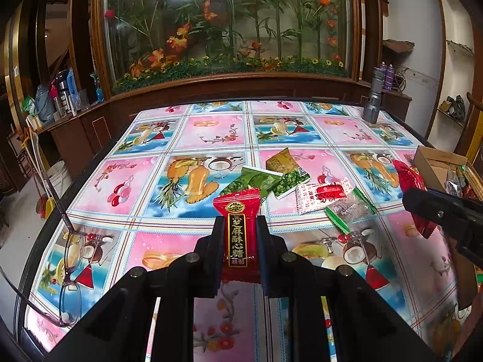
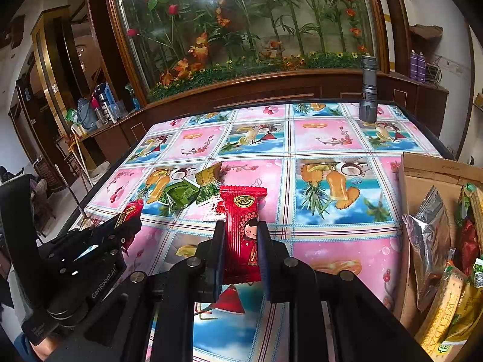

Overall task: Organize snacks
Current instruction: 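Hold both red candy packets lifted above the table with both tools, then carry both red candy packets over the box and open both tools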

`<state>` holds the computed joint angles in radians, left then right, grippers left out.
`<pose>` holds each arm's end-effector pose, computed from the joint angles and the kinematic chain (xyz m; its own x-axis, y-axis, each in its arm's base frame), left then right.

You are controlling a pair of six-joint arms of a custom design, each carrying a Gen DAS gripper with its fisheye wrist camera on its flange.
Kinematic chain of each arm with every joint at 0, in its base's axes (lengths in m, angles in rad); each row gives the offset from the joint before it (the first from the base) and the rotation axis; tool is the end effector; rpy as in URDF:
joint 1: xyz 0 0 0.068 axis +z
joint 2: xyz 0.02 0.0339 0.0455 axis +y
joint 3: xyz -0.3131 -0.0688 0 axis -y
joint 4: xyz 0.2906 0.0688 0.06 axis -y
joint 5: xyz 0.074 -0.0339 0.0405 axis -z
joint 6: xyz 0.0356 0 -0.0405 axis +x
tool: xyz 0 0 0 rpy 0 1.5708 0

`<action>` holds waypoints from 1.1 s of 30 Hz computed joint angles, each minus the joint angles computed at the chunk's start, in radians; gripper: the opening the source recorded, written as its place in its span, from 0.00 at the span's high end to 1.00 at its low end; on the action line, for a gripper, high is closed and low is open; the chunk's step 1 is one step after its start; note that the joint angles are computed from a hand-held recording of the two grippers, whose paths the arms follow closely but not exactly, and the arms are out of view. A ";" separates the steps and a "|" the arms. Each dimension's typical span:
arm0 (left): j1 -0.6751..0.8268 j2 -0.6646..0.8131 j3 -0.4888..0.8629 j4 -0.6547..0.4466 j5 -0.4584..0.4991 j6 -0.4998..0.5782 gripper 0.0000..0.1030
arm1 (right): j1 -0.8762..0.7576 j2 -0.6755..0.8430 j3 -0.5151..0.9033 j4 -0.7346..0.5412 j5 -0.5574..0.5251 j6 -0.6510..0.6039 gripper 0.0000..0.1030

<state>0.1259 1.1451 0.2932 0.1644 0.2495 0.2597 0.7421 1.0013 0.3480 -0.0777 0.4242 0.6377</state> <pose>0.2105 0.0178 0.1506 -0.5911 0.1760 -0.7872 0.2270 0.9727 0.0470 0.1556 0.1228 0.1771 -0.6276 0.1607 -0.7618 -0.0205 0.9747 0.2225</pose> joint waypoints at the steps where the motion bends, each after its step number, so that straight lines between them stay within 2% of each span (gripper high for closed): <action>1: 0.001 0.002 0.000 0.003 0.000 -0.001 0.82 | 0.000 -0.002 -0.001 0.000 0.002 0.001 0.79; 11: 0.010 -0.002 0.005 -0.002 0.028 -0.008 0.82 | -0.007 -0.044 -0.002 -0.029 0.023 0.011 0.79; 19: -0.002 -0.065 -0.015 -0.018 0.060 -0.004 0.82 | -0.053 -0.166 -0.011 -0.101 0.033 0.022 0.79; 27: -0.017 -0.066 -0.018 -0.017 0.045 -0.007 0.82 | -0.139 -0.247 -0.017 -0.152 -0.015 0.029 0.79; 31: -0.008 -0.063 -0.017 -0.018 0.055 -0.001 0.82 | -0.192 -0.369 -0.014 -0.240 -0.001 0.021 0.80; 33: -0.007 -0.066 -0.019 -0.018 0.060 0.005 0.82 | -0.269 -0.441 -0.017 -0.288 -0.033 0.010 0.80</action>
<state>0.1192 1.0787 0.2738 0.1467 0.3097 0.2643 0.4735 0.5602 0.3313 -0.3657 0.3908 0.6479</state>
